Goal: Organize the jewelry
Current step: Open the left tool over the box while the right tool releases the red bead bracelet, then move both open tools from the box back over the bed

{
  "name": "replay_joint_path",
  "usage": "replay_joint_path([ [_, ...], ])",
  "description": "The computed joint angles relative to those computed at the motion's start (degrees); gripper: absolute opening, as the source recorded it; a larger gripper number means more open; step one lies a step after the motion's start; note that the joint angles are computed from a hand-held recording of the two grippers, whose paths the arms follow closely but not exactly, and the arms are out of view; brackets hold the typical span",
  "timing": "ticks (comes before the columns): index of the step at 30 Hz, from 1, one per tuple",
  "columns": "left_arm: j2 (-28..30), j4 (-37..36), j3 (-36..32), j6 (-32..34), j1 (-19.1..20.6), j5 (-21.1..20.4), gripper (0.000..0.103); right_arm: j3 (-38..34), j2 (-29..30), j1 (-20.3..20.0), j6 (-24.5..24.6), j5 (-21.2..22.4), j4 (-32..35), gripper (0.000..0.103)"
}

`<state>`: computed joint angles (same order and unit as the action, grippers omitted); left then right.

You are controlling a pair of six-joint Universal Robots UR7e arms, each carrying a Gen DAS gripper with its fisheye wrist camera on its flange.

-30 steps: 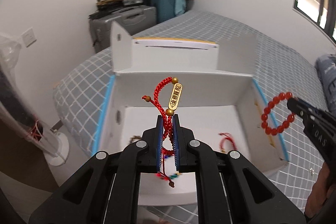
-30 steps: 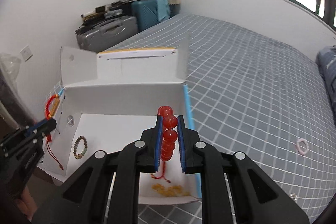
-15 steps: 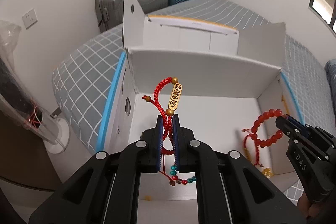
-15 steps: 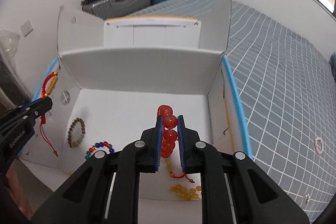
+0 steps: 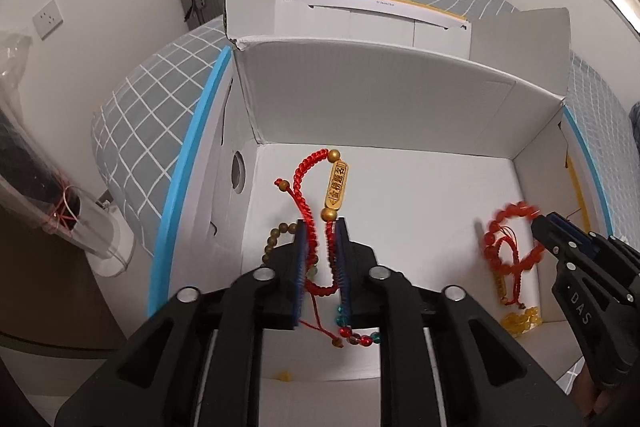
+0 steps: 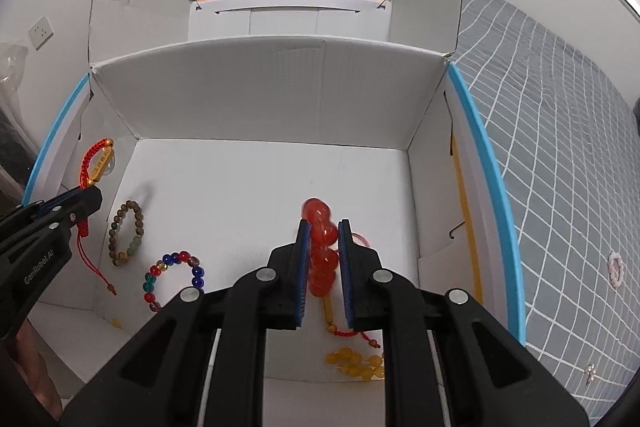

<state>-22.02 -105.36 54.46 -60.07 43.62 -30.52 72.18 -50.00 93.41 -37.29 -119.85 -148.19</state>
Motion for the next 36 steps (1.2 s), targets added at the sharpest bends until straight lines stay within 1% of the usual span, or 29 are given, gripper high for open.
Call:
replay_joint_path([
  [1,-0.1,-0.3,0.2,0.0,-0.1,0.2,0.023,0.1,-0.2,0.0,0.0,0.3,-0.1,0.014],
  [2,-0.3,-0.4,0.5,-0.1,-0.2,0.4,0.026,0.0,-0.3,0.0,0.1,0.7,0.3,0.017],
  [3,-0.4,-0.7,0.8,-0.1,-0.4,0.6,0.034,-0.3,-0.4,0.1,0.3,1.1,0.7,0.026],
  [4,-0.5,-0.9,1.0,-0.2,-0.5,0.9,0.042,-0.1,-0.6,0.1,0.4,1.5,0.3,0.029],
  [5,-0.6,-1.0,1.1,-0.4,-0.7,1.1,0.046,0.2,-0.8,0.2,0.1,1.6,-0.6,0.034],
  [7,-0.8,-1.2,1.4,-0.5,-1.3,2.3,0.060,0.6,-1.2,0.3,-0.2,1.6,-1.8,0.044],
  [8,-0.7,-1.0,1.3,-0.7,-1.5,2.8,0.064,0.9,-1.5,0.4,-0.3,1.8,-2.5,0.051],
  [10,-0.6,-0.7,0.9,-1.0,-2.0,3.7,0.072,1.1,-1.9,0.5,-0.1,1.9,-3.6,0.058],
  [11,-0.4,-0.5,0.6,-0.8,-2.2,3.8,0.075,1.3,-2.2,0.5,0.0,1.9,-3.9,0.064],
  [12,-0.3,-0.6,0.4,-0.6,-2.3,4.0,0.080,1.6,-2.6,0.5,0.2,2.0,-4.4,0.068],
  [13,-0.1,-0.7,0.2,-0.6,-2.5,4.3,0.084,1.8,-3.1,0.4,0.5,2.2,-4.8,0.069],
  [15,0.3,-0.8,-0.5,-0.4,-2.8,4.2,0.086,2.1,-4.0,0.3,1.1,2.5,-4.8,0.076],
  [18,1.0,-1.4,-1.4,0.1,-3.2,4.2,0.095,3.1,-5.8,0.0,1.5,3.0,-5.8,0.082],
  [21,2.0,-3.5,-2.6,1.9,-3.9,3.9,0.097,4.3,-7.7,-0.5,0.9,3.0,-7.3,0.088],
  [23,2.8,-4.7,-3.5,3.1,-4.3,3.6,0.097,4.8,-8.7,-0.7,0.6,2.7,-8.2,0.090],
  [27,5.7,-5.5,-7.4,5.7,-5.3,2.8,0.097,5.5,-10.7,-1.7,-0.1,2.0,-9.9,0.095],
  [32,9.7,-6.8,-12.7,9.9,-6.3,1.6,0.097,6.5,-13.8,-3.8,-1.3,1.2,-11.7,0.095],
  [36,14.3,-6.9,-19.7,13.1,-7.1,0.0,0.097,7.0,-16.5,-6.0,-1.1,1.2,-11.8,0.095],
])
